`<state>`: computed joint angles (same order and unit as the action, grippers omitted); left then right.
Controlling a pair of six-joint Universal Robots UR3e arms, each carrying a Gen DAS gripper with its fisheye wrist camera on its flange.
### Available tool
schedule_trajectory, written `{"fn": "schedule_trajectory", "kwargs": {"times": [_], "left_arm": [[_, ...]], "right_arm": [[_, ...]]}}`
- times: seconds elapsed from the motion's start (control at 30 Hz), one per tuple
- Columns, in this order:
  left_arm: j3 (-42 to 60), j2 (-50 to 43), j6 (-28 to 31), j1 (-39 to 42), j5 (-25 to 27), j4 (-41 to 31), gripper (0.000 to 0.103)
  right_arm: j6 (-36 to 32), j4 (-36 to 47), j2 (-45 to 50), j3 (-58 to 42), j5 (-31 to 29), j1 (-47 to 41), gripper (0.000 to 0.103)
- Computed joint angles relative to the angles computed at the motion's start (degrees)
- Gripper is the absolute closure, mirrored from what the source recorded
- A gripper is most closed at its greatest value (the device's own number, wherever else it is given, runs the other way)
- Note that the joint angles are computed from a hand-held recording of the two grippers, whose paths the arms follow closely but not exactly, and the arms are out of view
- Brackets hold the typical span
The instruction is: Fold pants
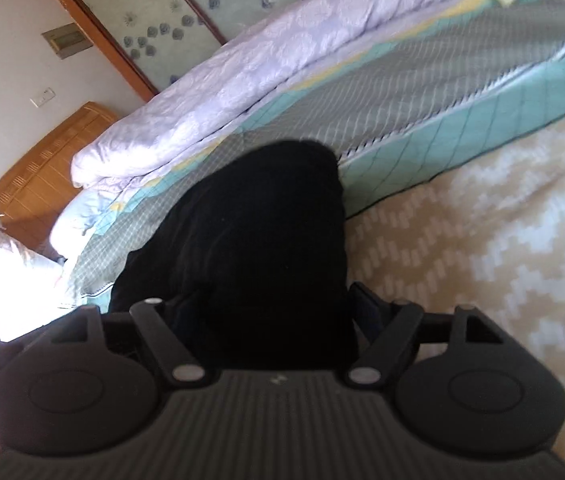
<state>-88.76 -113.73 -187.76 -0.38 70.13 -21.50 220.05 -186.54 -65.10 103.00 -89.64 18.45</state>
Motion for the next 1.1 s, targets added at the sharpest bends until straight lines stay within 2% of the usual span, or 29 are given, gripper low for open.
{"fn": "schedule_trajectory", "kwargs": {"times": [0.07, 0.1, 0.17, 0.23, 0.3, 0.4, 0.5, 0.6, 0.77, 0.9, 1.0, 1.1], "left_arm": [[-8.8, 9.7, -0.2, -1.1, 5.3, 0.8, 0.020], [-12.3, 14.3, 0.2, -1.6, 7.6, 0.1, 0.019], [-17.8, 22.3, 1.9, -3.2, 12.5, -1.7, 0.011], [-24.0, 31.4, 3.3, -5.0, 16.5, -4.1, 0.005], [-29.5, 39.0, 3.5, -7.5, 20.4, -5.3, 0.002], [-34.5, 50.2, 3.0, -8.9, 20.4, -11.8, 0.000], [-36.7, 59.1, 2.7, -9.4, 19.3, -20.0, 0.000], [-37.7, 63.6, 2.6, -10.5, 19.9, -24.7, 0.000], [-37.8, 67.7, 0.2, -14.3, 23.9, -29.8, 0.000], [-36.3, 65.8, -4.7, -22.5, 32.4, -30.2, 0.000], [-35.8, 64.9, -8.9, -28.6, 38.9, -29.1, 0.000], [-35.8, 64.4, -10.9, -31.6, 42.3, -28.0, 0.000]], "right_arm": [[-0.6, 3.8, -5.9, 2.6, -8.2, 4.3, 0.020], [0.4, 5.7, -8.8, 4.2, -11.2, 6.4, 0.015], [3.3, 8.1, -13.8, 8.2, -17.1, 11.6, 0.015], [6.4, 13.9, -17.4, 9.4, -24.3, 18.2, 0.013], [9.2, 17.4, -18.8, 10.5, -27.8, 22.4, 0.013], [16.2, 21.1, -22.1, 13.3, -32.8, 30.2, 0.009], [20.6, 25.3, -22.5, 12.9, -35.0, 36.0, 0.009], [25.8, 32.1, -22.4, 11.2, -37.9, 42.5, 0.009], [34.6, 36.2, -22.2, 11.0, -41.5, 49.3, 0.009], [38.4, 38.0, -21.3, 10.2, -45.3, 52.4, 0.009], [38.7, 37.3, -21.3, 9.9, -46.7, 53.8, 0.009], [37.6, 38.7, -20.2, 8.3, -49.0, 55.3, 0.009]]}}
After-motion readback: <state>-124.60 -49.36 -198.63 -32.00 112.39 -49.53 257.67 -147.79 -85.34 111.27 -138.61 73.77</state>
